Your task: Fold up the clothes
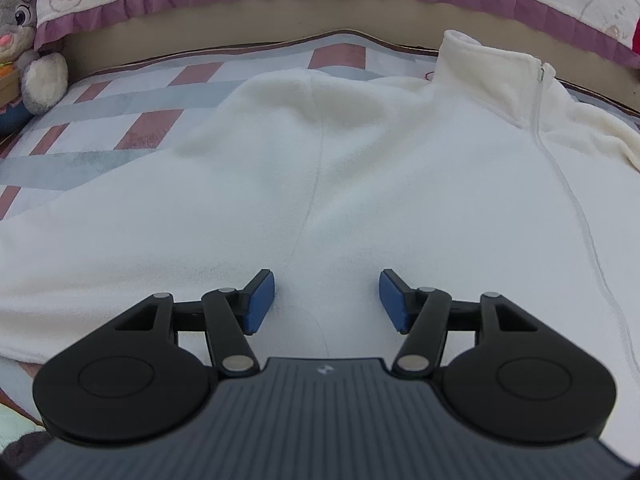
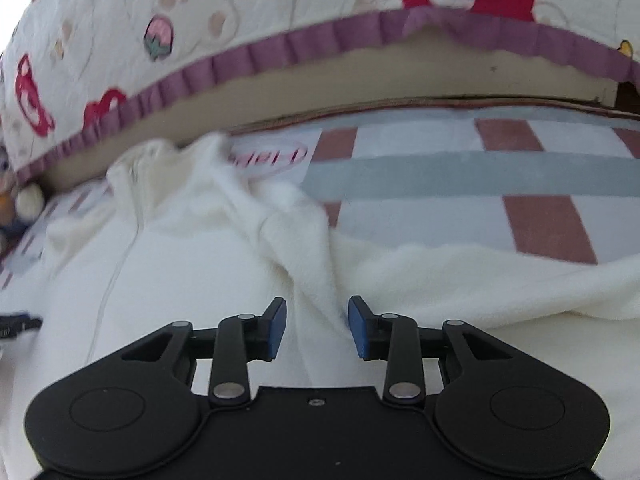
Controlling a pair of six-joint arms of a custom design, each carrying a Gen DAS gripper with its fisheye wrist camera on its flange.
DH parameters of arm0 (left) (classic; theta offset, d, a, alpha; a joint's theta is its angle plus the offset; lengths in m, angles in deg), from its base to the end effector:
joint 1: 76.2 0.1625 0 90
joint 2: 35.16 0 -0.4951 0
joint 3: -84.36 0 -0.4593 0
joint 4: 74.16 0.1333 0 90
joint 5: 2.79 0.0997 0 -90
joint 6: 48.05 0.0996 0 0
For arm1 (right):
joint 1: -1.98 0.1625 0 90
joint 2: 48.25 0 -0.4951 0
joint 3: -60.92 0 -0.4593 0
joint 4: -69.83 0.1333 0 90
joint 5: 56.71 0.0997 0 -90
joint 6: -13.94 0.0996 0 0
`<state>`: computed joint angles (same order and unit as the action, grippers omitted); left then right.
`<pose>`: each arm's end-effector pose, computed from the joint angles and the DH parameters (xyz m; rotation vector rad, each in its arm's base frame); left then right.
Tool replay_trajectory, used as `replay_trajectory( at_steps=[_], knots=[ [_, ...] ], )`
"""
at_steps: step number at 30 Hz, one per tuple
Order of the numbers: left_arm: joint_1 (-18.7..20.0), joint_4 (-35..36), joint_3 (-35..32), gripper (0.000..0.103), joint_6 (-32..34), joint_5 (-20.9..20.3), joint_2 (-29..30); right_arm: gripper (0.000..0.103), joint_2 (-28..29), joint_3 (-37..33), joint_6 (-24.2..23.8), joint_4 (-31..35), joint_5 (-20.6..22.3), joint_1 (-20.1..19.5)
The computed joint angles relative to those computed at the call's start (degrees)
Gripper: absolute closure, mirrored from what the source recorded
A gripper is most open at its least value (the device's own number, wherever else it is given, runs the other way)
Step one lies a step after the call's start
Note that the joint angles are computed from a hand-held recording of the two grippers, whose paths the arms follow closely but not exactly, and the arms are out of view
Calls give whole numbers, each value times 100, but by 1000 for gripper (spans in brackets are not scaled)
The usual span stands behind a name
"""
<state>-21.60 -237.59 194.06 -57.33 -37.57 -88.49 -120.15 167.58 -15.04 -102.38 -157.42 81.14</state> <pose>-0.2082 -0.6642 0.1521 0.3356 2.2258 -0.7574 -0.0134 -0.6803 0.3785 0.2954 -2.5101 0.9629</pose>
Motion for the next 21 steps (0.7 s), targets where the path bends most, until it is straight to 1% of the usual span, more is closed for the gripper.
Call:
replay_trajectory(
  at_steps=[1,3,4,5,6,7,8,9,10,11,12,14,15,16,17,18,19,20,21],
  knots=[
    [-1,37,-11,45,-25,-10,-6,63,39,-7,-52,-119,-32,21],
    [-5,141,-46,45,-84,-34,-17,49,144,-49,-162,-340,-146,71],
    [-3,170,-56,45,-110,-82,-37,39,240,-115,-228,-424,-290,108],
    [-2,179,-54,45,-139,-170,-76,36,336,-183,-296,-508,-432,145],
    [-2,171,-32,45,-163,-252,-123,36,465,-298,-208,-577,-654,192],
    [-2,156,-1,45,-181,-323,-173,36,632,-474,71,-611,-974,252],
    [-2,193,32,45,-248,-338,-227,35,772,-624,343,-656,-1115,284],
    [-2,258,64,45,-339,-325,-281,42,880,-734,606,-739,-1042,288],
    [-5,354,92,45,-474,-285,-334,91,985,-874,670,-700,-1064,322],
    [-5,399,146,45,-593,-256,-414,97,1086,-1052,497,-513,-1196,391],
    [-2,409,214,45,-691,-238,-508,98,1230,-1222,273,-563,-1451,483],
    [1,385,348,45,-723,-148,-690,99,1559,-1584,-215,-996,-2028,632],
    [-8,456,403,45,-715,-17,-780,99,1708,-1835,-211,-936,-2330,671],
    [-19,557,451,45,-685,149,-873,98,1825,-2097,29,-679,-2590,689],
    [-30,661,499,45,-644,322,-969,94,1963,-2360,261,-487,-2898,713],
    [-32,724,552,45,-611,436,-1074,89,2117,-2580,396,-453,-3257,755],
    [-21,773,607,45,-632,480,-1196,84,2262,-2753,399,-519,-3614,809],
    [1,863,667,45,-744,453,-1352,82,2376,-2882,358,-652,-3914,875],
    [24,956,712,45,-874,380,-1500,78,2452,-2962,307,-851,-4134,946]
  ],
)
